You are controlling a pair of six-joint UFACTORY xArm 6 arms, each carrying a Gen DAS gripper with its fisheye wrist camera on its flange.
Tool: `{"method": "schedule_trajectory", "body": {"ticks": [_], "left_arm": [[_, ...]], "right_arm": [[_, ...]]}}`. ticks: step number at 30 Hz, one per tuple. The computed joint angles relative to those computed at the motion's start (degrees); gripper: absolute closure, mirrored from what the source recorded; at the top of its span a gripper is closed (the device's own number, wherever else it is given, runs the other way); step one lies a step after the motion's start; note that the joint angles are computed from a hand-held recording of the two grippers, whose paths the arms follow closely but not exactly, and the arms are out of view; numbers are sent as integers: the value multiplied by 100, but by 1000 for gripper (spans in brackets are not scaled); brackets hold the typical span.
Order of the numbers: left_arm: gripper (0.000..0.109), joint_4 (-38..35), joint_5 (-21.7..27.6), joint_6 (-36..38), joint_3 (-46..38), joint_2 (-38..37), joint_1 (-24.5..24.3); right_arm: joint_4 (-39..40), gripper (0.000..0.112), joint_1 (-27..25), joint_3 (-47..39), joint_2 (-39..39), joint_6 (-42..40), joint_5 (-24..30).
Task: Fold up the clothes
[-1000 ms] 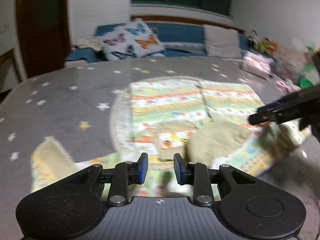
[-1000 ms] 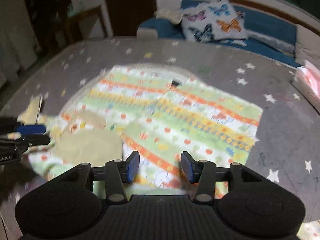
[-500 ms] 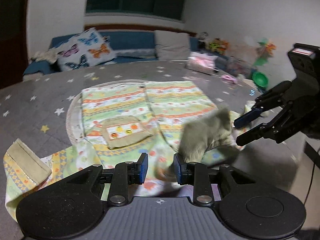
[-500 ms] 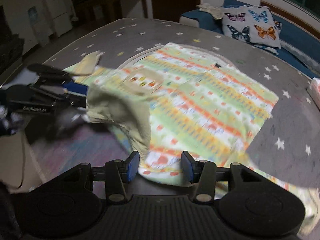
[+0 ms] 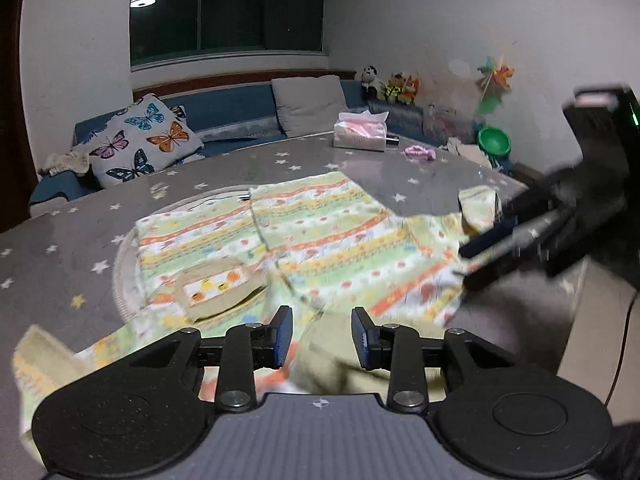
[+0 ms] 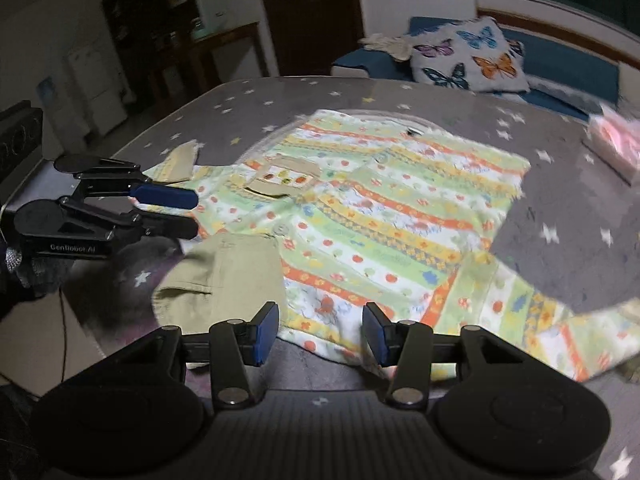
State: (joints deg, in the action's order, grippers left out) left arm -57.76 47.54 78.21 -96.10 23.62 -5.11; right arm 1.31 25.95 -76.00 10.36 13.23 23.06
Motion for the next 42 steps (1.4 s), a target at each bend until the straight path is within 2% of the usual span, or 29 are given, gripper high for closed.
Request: {"method": "schedule_trajectory", "body": {"ticks": [4,9,13,16,17,19,24,28,30,39,42], "left_arm": [[73,415,6,-676,-341,387,-182],[73,515,131,-442,-52,284,-292],[71,461,-53,-345,159,173,-369],[70,439,-85,-396,202,149,-379],[70,438,-93,-399,210,143,-381],[69,429,-107,-391,233,130,-384],[68,396,-89,-321,227,145,-379],[67,346,-61,-263,214,161,-365],[67,317,-45,-235,213,167,-355],[65,265,-28,-157,221,174,-351],[64,259,-41,-137,238,165,-358]], "right_arm": [[-564,65,-118,626,-320,1001,-385],[-2361,64,-485,1261,-861,3226,-664],[-3446,61,-745,1105,-742,4488,-644],[-4054,60,-797,792,-428,5013,-503],[-4280,58,-786,685,-332,5154,-398],[-4690,47,-665,412,-125,5350,62],[-5683,43,-151,-73,165,5568,1936],[-6101,42,72,116,-16,5991,2930],[-6241,38,173,236,-120,6194,3401],[-6509,34,317,771,-681,7303,4278],[-6589,34,276,866,-752,7322,4138]]}}
